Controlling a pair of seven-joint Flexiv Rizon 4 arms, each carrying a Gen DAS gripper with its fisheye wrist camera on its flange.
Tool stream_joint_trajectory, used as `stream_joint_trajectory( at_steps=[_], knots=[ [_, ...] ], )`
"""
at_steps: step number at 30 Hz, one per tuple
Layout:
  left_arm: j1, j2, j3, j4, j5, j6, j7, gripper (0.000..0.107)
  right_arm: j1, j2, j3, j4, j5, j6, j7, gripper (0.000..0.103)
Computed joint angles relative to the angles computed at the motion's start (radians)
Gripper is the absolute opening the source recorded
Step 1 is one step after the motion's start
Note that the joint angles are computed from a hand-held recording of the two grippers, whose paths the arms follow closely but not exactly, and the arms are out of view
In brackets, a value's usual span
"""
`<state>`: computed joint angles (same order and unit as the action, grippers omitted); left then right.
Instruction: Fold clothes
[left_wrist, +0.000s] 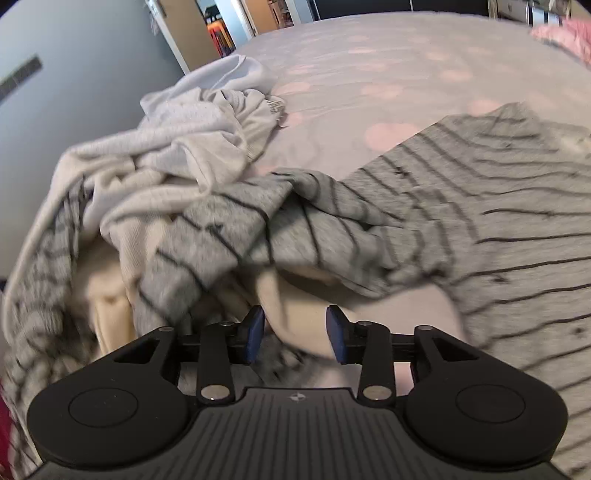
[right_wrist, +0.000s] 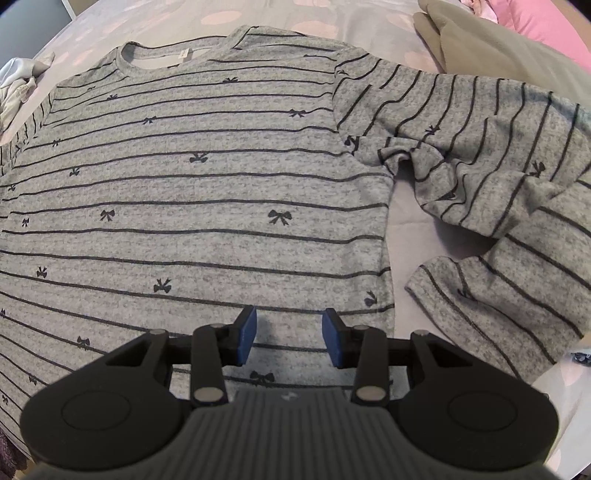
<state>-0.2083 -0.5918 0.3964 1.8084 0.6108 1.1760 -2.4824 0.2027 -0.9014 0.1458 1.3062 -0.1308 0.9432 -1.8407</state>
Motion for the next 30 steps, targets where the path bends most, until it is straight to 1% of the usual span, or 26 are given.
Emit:
stream_joint_trajectory(
  at_steps=[2,4,6,8,10,11,13,14,15,18,20,22,24,25,26,28,29,30],
  knots=[
    [0.062,0.027,-0.056,0.065,-0.063,0.122,0.000,0.046,-0.005,0.006,0.001,0.008,0.007,0.007,0.004,0.042],
    [0.130,0.027,-0.114,0.122,-0.151,0.259,0.012,0.046,-0.009,0.011,0.002,0.017,0.011,0.016,0.006,0.042],
    [0.152,0.008,-0.134,0.140,-0.210,0.335,-0.001,0.046,-0.010,0.017,-0.001,0.030,0.010,0.029,0.007,0.042],
    [0.136,-0.025,-0.112,0.136,-0.251,0.396,-0.036,0.046,-0.009,0.022,-0.006,0.043,0.005,0.046,0.011,0.042],
    [0.087,-0.060,-0.061,0.109,-0.280,0.406,-0.053,0.045,-0.008,0.022,-0.014,0.049,0.000,0.071,0.022,0.042],
    [0.068,-0.073,-0.044,0.096,-0.297,0.394,-0.052,0.045,-0.013,0.017,-0.011,0.042,0.004,0.079,0.029,0.042],
    [0.065,-0.096,-0.047,0.076,-0.339,0.381,-0.039,0.045,-0.022,0.007,-0.006,0.025,0.013,0.095,0.041,0.042],
    [0.079,-0.103,-0.063,0.073,-0.362,0.381,-0.027,0.045,-0.028,-0.002,-0.002,0.010,0.020,0.100,0.051,0.042],
    [0.090,-0.110,-0.077,0.069,-0.383,0.382,-0.016,0.045,-0.034,-0.016,0.002,-0.017,0.032,0.100,0.068,0.042],
    [0.081,-0.134,-0.077,0.050,-0.436,0.350,0.011,0.044,-0.044,-0.063,0.002,-0.108,0.060,0.090,0.131,0.042],
    [0.078,-0.148,-0.079,0.040,-0.470,0.332,0.032,0.043,-0.049,-0.103,0.006,-0.207,0.101,0.020,0.238,0.042],
    [0.079,-0.162,-0.083,0.032,-0.504,0.320,0.052,0.039,-0.059,-0.148,0.020,-0.301,0.127,-0.035,0.284,0.042],
    [0.063,-0.174,-0.067,0.026,-0.532,0.320,0.061,0.033,-0.071,-0.195,0.047,-0.401,0.164,-0.100,0.316,0.042],
    [0.056,-0.180,-0.060,0.023,-0.547,0.320,0.065,0.032,-0.074,-0.219,0.057,-0.450,0.183,-0.131,0.332,0.042],
    [0.051,-0.186,-0.055,0.023,-0.561,0.325,0.069,0.031,-0.073,-0.240,0.061,-0.492,0.198,-0.154,0.346,0.041],
    [0.046,-0.195,-0.051,0.022,-0.591,0.340,0.078,0.027,-0.056,-0.273,0.043,-0.543,0.213,-0.165,0.392,0.041],
    [0.045,-0.198,-0.051,0.023,-0.604,0.347,0.087,0.024,-0.048,-0.289,0.035,-0.569,0.216,-0.170,0.413,0.040],
    [0.044,-0.201,-0.051,0.023,-0.617,0.353,0.096,0.019,-0.042,-0.304,0.031,-0.592,0.218,-0.178,0.423,0.034]
  ],
)
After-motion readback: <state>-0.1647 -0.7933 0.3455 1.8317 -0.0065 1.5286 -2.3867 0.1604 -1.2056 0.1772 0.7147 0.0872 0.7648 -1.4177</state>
